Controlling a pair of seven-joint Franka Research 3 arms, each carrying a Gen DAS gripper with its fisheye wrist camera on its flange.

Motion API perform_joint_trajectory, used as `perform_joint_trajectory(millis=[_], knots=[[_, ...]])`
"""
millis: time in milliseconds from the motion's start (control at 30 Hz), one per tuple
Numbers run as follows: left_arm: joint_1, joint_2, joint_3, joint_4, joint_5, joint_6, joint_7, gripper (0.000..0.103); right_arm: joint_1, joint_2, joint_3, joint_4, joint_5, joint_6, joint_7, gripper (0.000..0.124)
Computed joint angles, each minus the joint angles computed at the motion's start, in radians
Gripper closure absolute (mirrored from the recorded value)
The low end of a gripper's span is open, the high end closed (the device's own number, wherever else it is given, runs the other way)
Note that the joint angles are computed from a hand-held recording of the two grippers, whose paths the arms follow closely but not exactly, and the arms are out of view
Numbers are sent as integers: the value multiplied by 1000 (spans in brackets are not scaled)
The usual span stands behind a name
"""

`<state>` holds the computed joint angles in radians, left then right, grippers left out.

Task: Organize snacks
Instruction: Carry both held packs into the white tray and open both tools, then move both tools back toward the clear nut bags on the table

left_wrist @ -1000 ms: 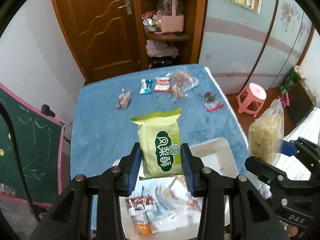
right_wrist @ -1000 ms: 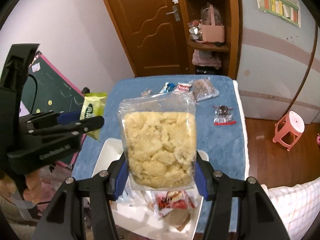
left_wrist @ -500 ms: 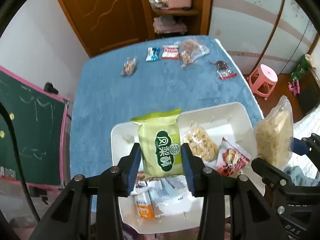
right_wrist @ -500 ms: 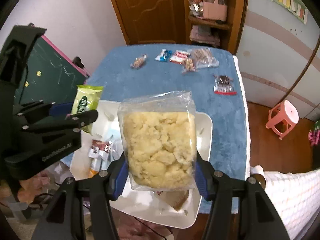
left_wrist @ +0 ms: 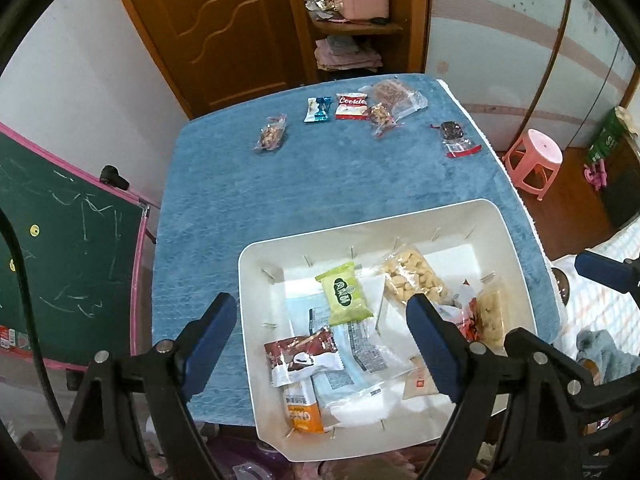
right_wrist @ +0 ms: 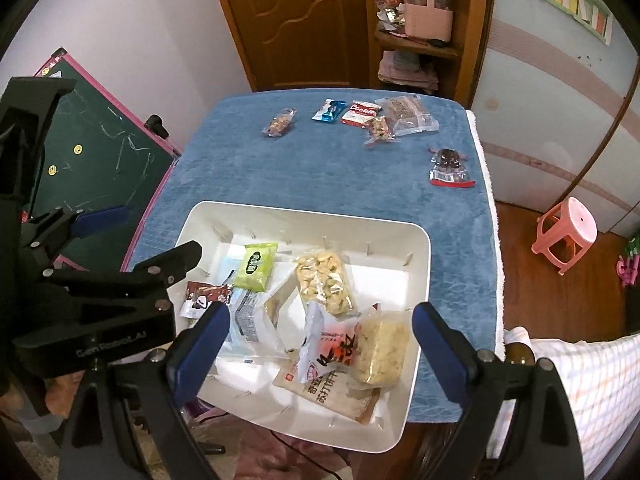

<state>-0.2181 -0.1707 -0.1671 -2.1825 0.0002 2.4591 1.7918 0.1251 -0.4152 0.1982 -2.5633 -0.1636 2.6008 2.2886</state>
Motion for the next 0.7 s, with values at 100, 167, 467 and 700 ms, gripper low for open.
perform_joint_trajectory(millis=[100,167,467,700], knots=[[1,-3,3,-1,-6,1,0,17,1,1,2,1,1,4,3,30],[2,-6,4,-3,-8,4,2,17,3,2,3,2,0,6,4,30],[5,-15,11,-9,-19,4,9,17,6,7,6,7,-5,13,12,30],[11,-14,13,-4,-19,2,8,17,11,23,4,20,-4,13,7,30]])
